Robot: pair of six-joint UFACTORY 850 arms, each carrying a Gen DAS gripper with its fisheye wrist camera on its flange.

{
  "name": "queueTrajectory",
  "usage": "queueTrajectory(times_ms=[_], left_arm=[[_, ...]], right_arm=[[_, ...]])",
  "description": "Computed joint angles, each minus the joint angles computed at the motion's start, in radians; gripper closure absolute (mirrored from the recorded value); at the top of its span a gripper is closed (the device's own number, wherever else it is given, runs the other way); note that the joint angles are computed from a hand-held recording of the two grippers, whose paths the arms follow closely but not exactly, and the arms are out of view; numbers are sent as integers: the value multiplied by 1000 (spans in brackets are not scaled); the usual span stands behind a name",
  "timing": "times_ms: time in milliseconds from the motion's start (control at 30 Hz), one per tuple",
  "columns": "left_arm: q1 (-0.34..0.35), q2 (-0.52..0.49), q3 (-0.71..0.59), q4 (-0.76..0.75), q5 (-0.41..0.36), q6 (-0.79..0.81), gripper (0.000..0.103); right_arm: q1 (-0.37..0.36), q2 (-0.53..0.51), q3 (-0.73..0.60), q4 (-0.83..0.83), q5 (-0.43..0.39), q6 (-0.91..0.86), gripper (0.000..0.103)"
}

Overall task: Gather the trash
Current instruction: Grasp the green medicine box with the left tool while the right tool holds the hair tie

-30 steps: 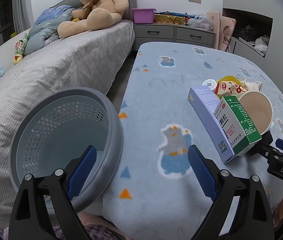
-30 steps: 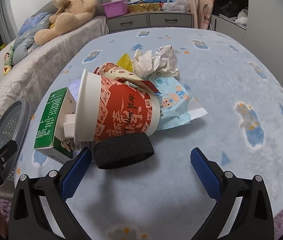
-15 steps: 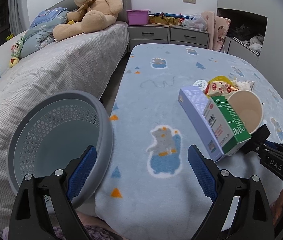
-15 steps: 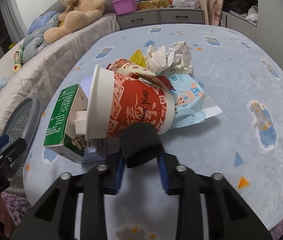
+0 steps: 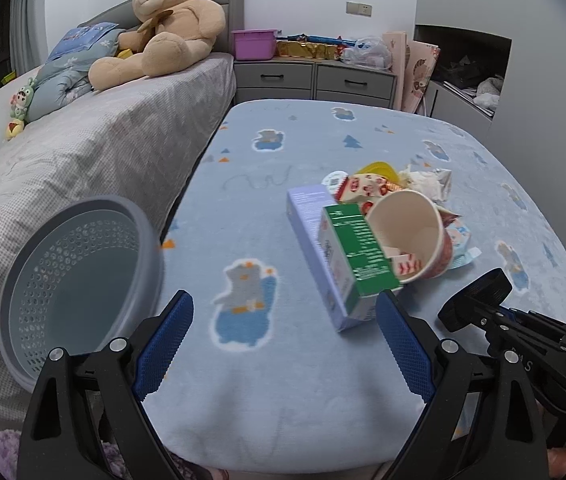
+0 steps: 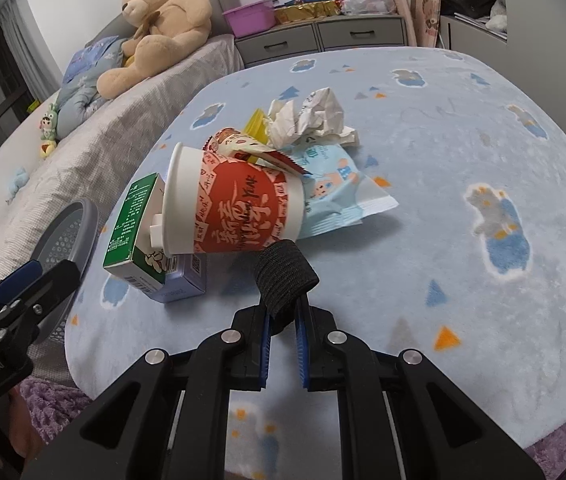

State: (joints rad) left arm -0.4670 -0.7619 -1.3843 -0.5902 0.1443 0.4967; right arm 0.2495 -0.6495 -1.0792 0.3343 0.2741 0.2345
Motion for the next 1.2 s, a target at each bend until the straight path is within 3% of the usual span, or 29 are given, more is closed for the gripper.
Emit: queueTrajectory(times_ms=[167,367,500,833,900,967,1100,1200], left_arm=[[-28,-30,-31,-152,-14,161,15],[-49,-81,-92,-534,-8,527,15],[-50,-109,-126,-674,5,654,15],[-34,-95,-110,-267,27,241,16],[-30,-93,-109,-191,20,167,22],[-26,-98,-121,-178,-8,159,35],[-21,-117,-153,-332,-63,318,53],[-13,-120,-159,-177,-102,160,74]], right_arm=[[-22,10,31,-158,26,169,92],[-40,13,50,-291,55,295,92],[-50,12,55,-354,68,360,92],[-51,13,61,-386,81,390,92],[-50,14,62,-382,80,386,91],[-48,15,63,-373,79,377,91],[-43,13,61,-354,73,357,91],[-40,13,58,-337,70,339,91]])
